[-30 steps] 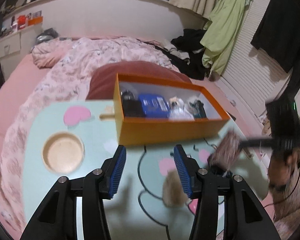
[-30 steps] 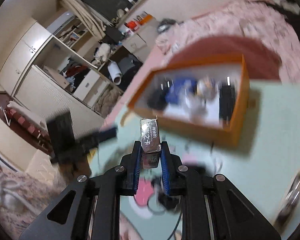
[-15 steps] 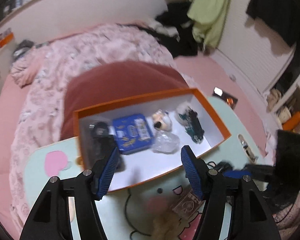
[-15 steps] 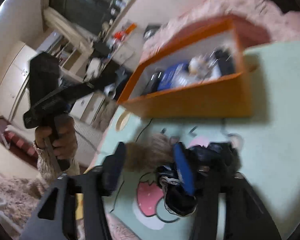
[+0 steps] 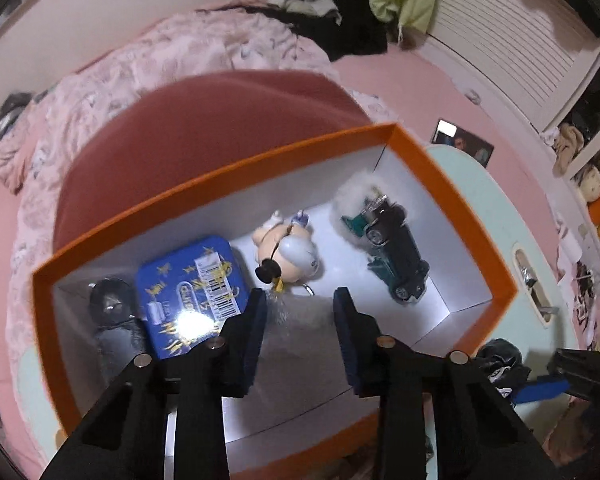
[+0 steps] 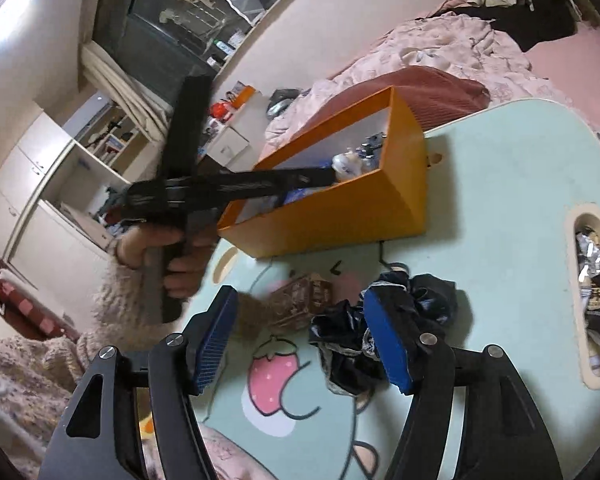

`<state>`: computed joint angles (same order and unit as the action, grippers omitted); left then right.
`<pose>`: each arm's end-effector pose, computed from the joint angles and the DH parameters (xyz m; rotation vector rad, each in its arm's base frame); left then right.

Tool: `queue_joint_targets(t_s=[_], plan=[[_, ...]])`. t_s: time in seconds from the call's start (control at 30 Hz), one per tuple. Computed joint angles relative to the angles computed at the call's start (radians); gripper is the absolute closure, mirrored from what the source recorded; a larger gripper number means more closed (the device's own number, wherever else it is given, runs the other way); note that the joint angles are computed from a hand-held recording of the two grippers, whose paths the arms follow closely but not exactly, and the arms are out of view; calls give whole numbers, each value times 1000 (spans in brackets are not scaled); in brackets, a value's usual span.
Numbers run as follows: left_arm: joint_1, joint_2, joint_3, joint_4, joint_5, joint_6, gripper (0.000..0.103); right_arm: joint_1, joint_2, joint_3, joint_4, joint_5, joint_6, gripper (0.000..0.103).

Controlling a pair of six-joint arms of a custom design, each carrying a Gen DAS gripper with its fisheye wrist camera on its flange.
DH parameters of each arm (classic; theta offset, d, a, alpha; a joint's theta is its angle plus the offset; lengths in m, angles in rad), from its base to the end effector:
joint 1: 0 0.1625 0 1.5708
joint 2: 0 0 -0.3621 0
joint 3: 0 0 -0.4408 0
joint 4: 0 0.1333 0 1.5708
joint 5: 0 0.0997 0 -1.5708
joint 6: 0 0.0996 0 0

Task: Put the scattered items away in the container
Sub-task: 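Place the brown card box on the table with the right gripper, then grasp the clear plastic bag in the box with the left gripper, then lower the plastic bag onto the table and open the left gripper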

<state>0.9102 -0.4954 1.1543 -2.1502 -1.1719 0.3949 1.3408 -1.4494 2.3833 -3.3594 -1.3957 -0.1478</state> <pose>-0.3300 -0.7050 -0.0347 1.3967 2.3524 0.0346 0.0451 -0.4680 0.1784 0.0033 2.8492 -1.3204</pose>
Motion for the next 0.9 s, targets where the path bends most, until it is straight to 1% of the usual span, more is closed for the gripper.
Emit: queue_joint_targets(t_s=[0.07, 0.13, 0.2, 0.3, 0.37, 0.43, 0.47, 0.57, 0.7, 0.8, 0.83, 0.9], plan=[[6, -1, 1, -8, -12, 5, 73, -6, -1, 4, -4, 32, -11, 37], [12, -8, 2, -11, -39, 5, 74, 0, -7, 7, -12, 31, -19, 37], [18, -24, 11, -28, -80, 6, 74, 5, -11, 5, -16, 20, -18, 37], [25, -77, 46, -77, -157, 3, 74, 4, -22, 6, -28, 16, -11, 37], [31, -134, 87, -109, -211, -4, 74, 11, -19, -6, -30, -18, -6, 37], [38, -214, 154, -153, -252, 0, 74, 26, -19, -15, -30, -77, -4, 37], [42, -244, 179, -168, -261, 3, 74, 32, -20, -18, -32, -109, 0, 37], [61, -331, 254, -187, -262, 7, 74, 32, -39, -26, 3, -173, 20, 37], [95, -415, 357, -221, -184, -9, 74, 16, -65, -28, 99, -214, 33, 37], [129, -430, 407, -259, -133, -43, 74, 8, -58, -30, 148, -217, 40, 37], [140, -430, 416, -259, -128, -64, 74, 2, -52, -32, 162, -206, 41, 37], [157, -429, 431, -251, -148, -97, 74, 1, -27, -46, 179, -189, 46, 37]])
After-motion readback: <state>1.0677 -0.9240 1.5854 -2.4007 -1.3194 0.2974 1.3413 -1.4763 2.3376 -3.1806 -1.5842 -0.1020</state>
